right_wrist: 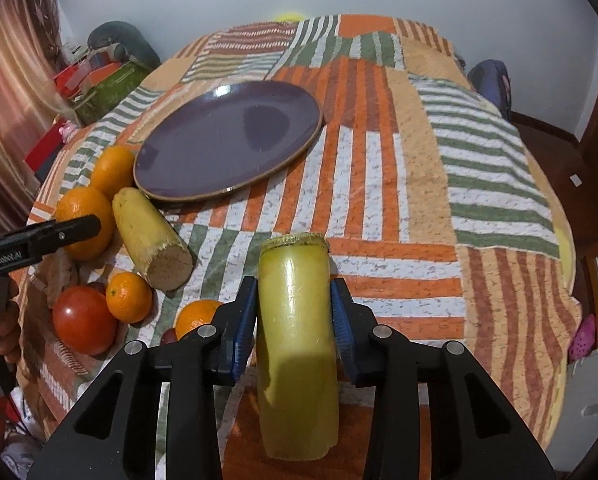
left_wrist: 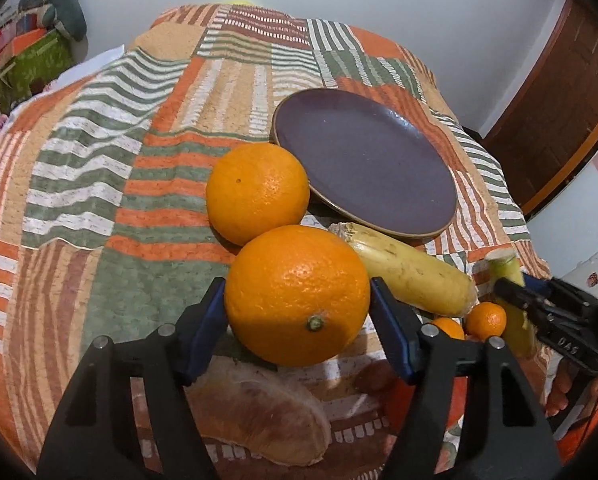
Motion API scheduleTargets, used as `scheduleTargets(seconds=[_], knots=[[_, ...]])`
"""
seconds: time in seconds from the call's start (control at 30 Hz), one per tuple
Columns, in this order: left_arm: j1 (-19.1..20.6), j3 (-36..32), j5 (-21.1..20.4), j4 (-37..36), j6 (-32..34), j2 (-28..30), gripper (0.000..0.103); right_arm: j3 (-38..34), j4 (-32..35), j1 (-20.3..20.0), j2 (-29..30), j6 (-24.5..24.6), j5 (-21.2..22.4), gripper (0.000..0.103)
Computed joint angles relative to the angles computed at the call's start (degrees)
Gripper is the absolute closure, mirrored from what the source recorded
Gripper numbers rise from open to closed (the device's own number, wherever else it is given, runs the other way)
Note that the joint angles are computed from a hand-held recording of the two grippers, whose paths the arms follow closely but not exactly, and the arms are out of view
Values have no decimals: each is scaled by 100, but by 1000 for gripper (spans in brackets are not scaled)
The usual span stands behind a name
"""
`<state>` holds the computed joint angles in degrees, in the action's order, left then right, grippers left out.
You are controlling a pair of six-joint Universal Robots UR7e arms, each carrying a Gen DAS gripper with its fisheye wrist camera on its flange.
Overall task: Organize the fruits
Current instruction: 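Carry the cylinder onto the purple plate with the right tool while the left tool places the orange there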
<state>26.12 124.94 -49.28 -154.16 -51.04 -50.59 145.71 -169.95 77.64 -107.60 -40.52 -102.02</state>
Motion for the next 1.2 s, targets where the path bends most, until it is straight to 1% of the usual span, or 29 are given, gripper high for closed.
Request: scheduleTargets(seconds=[0.2, 0.37, 0.47, 0.6, 0.73, 0.9, 1.2], knots=[[-237, 111, 267, 239, -155, -276, 34, 28, -111, 149, -177, 14, 50, 70], [-444, 121, 534, 423, -205, -471, 34, 13, -290, 334, -200, 31, 32, 70], [-518, 64, 658, 483, -180, -526, 34, -44, -240, 449, -230, 36, 53, 70], [-569, -9, 810, 402, -60, -552, 34, -69, -351, 599, -228, 56, 38, 71], [-570, -140, 945, 323, 149, -487, 34, -145, -464, 727, -190, 99, 97, 71], [-520, -335, 1071, 234, 456, -374, 34, -332, -652, 899, 28, 100, 101, 71], [-182, -751, 999, -97, 1063, -21, 34, -570, -916, 963, 450, 94, 169, 71]])
